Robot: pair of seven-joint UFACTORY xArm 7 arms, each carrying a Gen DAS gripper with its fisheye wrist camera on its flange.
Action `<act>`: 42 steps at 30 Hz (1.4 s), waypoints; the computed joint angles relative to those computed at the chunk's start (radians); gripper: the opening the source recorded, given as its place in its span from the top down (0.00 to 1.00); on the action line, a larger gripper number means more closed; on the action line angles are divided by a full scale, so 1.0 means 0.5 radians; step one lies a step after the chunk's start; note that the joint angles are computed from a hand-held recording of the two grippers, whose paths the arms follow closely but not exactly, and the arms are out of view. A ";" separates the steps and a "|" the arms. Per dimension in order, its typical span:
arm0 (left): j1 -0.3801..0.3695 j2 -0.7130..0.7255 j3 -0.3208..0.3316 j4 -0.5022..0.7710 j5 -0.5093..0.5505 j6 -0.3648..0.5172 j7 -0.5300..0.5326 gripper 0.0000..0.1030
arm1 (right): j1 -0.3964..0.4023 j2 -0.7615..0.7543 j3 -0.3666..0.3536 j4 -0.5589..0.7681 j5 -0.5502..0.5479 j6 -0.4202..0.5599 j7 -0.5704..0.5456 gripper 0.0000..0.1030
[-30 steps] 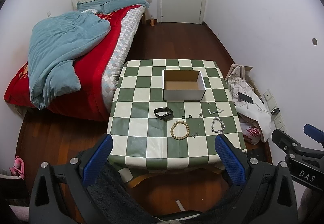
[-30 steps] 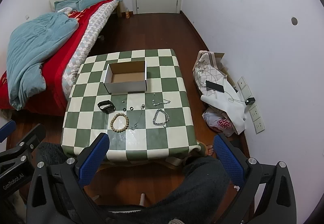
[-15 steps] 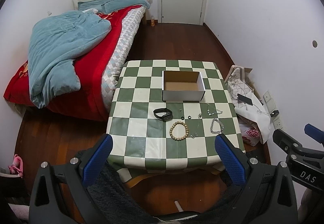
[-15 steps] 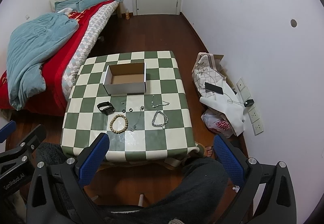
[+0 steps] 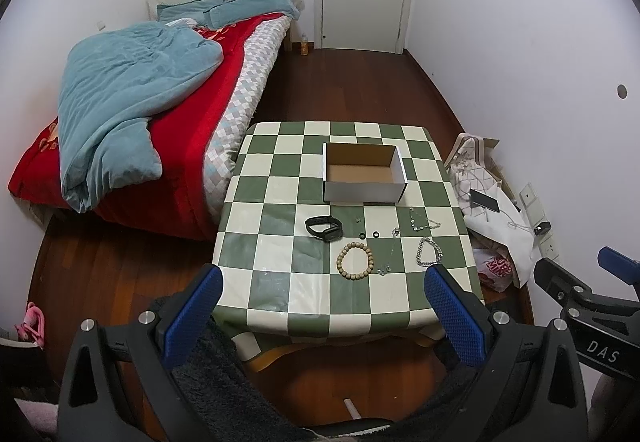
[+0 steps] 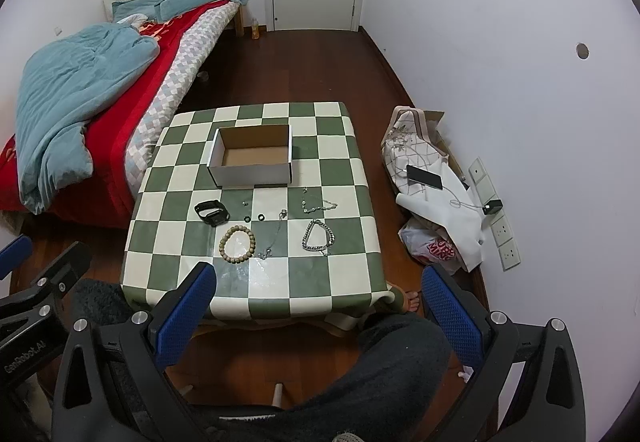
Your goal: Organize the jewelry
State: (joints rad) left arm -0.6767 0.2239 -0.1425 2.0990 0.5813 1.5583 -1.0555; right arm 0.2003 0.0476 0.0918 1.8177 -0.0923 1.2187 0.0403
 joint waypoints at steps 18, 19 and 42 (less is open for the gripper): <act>0.072 -0.107 -0.057 -0.154 0.007 -0.049 -0.034 0.00 | 0.016 -0.011 0.010 -0.032 0.005 -0.037 -0.003 0.00; 0.074 -0.109 -0.057 -0.155 0.006 -0.052 -0.033 0.00 | 0.017 -0.014 0.011 -0.034 0.003 -0.039 0.001 0.00; 0.058 -0.071 -0.035 -0.086 0.034 -0.022 -0.020 0.00 | 0.017 -0.013 0.011 -0.014 0.006 -0.033 0.007 0.00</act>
State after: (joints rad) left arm -0.6478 0.1884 -0.1600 2.0561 0.5982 1.5475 -1.0653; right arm 0.2086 0.0409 0.0972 1.8107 -0.0893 1.2019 0.0439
